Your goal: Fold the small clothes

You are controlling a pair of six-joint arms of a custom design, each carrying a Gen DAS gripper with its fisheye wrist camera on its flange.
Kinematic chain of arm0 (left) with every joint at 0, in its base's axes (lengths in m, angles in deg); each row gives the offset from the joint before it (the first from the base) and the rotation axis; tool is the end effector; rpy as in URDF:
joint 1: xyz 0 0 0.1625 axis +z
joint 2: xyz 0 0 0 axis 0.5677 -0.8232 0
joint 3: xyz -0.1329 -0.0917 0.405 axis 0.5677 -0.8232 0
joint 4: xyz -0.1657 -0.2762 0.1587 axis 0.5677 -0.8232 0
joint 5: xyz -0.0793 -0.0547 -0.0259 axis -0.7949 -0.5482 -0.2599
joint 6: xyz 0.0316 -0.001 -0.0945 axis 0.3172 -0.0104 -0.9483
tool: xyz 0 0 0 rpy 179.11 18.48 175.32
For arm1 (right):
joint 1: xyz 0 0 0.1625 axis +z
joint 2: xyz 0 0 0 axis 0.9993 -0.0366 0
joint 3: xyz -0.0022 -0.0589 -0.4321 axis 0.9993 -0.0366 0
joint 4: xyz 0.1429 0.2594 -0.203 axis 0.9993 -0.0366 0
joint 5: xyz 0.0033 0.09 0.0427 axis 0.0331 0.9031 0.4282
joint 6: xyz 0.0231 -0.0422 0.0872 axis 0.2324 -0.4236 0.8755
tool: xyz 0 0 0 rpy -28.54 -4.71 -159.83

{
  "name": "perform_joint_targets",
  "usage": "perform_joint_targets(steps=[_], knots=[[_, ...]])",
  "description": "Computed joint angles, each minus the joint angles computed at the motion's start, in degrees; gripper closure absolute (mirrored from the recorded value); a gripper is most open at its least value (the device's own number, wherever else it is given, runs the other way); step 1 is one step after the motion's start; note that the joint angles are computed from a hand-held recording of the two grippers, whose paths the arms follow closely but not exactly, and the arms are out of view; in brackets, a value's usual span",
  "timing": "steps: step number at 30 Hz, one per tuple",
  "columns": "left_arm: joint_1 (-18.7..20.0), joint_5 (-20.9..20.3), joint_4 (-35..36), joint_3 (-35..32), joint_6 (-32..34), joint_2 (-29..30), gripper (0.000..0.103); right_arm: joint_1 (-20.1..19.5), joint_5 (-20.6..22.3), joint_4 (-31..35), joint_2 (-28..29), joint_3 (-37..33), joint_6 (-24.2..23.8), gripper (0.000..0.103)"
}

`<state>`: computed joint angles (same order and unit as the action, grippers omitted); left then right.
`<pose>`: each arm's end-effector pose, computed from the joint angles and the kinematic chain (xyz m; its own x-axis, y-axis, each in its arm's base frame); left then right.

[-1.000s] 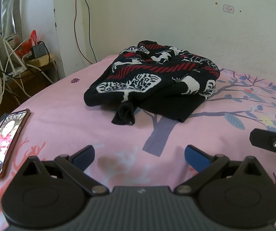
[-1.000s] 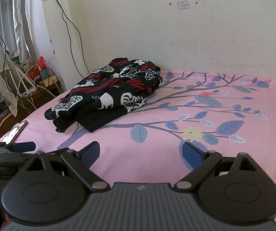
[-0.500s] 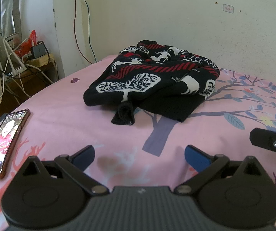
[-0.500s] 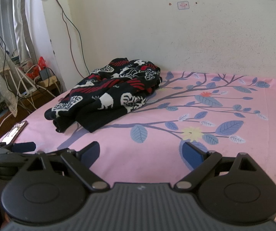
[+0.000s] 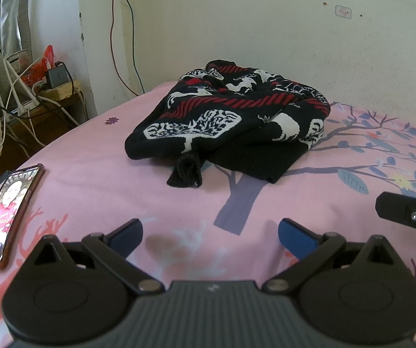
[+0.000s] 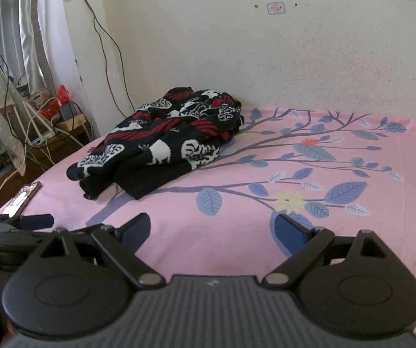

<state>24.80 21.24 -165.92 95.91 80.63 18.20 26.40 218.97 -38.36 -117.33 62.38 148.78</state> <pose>-0.0613 -0.4696 0.1564 -0.5908 0.4658 -0.6587 0.7818 0.5324 -0.3246 0.2087 -0.3324 -0.0345 -0.7915 0.3406 0.5075 -0.3472 0.4327 -0.8320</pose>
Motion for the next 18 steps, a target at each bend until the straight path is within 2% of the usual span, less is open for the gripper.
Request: perform_joint_targets(steps=[13,18], knots=[[-0.09,0.04,0.15,0.0,-0.12,0.01,0.0,-0.03,0.03,-0.18,0.0,0.06,-0.03,0.016],[-0.31,0.45,3.4,-0.79,-1.21,-0.35,0.0,0.04,0.49,-0.88,-0.12,0.23,0.43,0.016]])
